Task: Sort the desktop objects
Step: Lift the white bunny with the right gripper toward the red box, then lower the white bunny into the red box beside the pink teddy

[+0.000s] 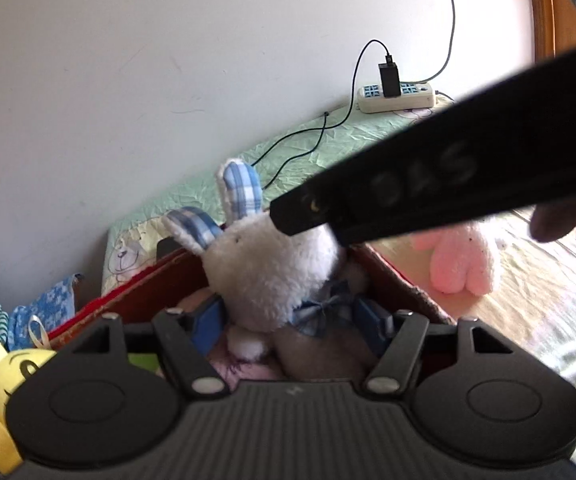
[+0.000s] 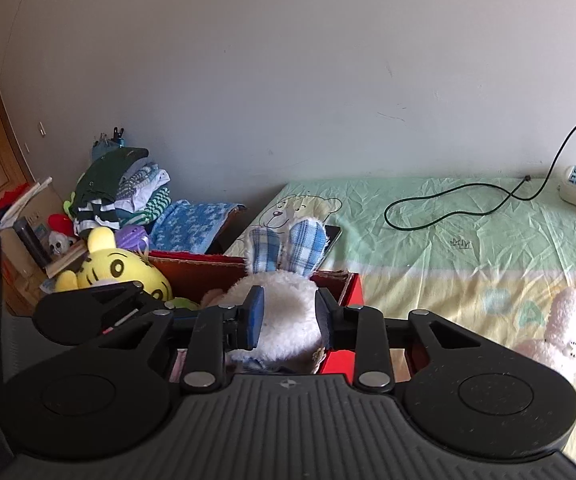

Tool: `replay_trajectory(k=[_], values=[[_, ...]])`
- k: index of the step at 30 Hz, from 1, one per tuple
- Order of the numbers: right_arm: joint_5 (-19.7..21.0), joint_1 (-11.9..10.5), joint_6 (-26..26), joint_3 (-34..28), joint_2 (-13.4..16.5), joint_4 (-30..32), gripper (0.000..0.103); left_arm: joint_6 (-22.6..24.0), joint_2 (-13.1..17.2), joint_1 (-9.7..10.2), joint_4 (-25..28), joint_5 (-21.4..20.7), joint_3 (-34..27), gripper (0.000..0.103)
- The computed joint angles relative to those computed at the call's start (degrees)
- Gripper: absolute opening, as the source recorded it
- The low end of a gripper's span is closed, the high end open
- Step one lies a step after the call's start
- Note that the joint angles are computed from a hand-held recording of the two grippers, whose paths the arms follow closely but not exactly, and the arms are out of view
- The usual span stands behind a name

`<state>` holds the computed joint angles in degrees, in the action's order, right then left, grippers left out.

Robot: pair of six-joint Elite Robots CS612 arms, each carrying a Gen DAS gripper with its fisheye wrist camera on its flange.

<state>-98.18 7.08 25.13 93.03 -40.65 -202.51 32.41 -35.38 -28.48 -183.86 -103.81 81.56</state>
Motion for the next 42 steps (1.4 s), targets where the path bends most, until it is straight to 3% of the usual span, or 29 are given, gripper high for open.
replay_trajectory(k=[7,9,12,16,22,24,26,31,38,40,42], values=[[6.7,-0.2,4.5,0.8,-1.2,3.3,0.016,1.7,-1.2,1.91,0.8,-6.5,1.6,0.069],[6.4,0.1,4.8,0.0,-0.7,3.9,0.015,2.2,-1.3,2.11,1.5,-7.6,1.7,0.07],[3.4,0.6,5.7,-1.6,-0.6,9.7,0.015,2.6,-1.2,1.92,1.7,-7.2,1.4,0.07],[4.5,0.5,7.5,-1.9,-0.4,12.2,0.014,3.0,-1.1,1.86,4.1,-7.8,0.8,0.07],[5.0,-0.2,11.9,-0.7,-0.5,3.9,0.014,2.3,-1.0,2.02,6.6,-8.5,0.1,0.071],[6.8,-0.7,13.9,-1.4,0.0,2.5,0.014,1.6,-0.9,2.06,8.4,-9.5,-0.5,0.072],[8.1,-1.0,14.6,-2.4,0.4,3.2,0.014,1.1,-0.9,1.86,9.3,-9.0,-0.7,0.072],[6.5,-0.9,15.3,-3.6,0.5,8.7,0.008,-1.2,-0.9,2.1,13.2,-9.3,-1.9,0.072],[5.6,-1.2,16.3,-2.6,0.1,9.9,0.007,-4.1,-1.6,2.07,12.5,-8.4,-1.0,0.073],[5.6,-1.2,16.9,-2.3,0.0,8.8,0.009,-5.9,-1.9,2.02,12.3,-7.3,-1.0,0.078],[4.7,-1.1,17.0,-1.9,-0.2,8.0,0.018,-7.8,-2.2,1.73,11.5,-5.3,-0.6,0.08]])
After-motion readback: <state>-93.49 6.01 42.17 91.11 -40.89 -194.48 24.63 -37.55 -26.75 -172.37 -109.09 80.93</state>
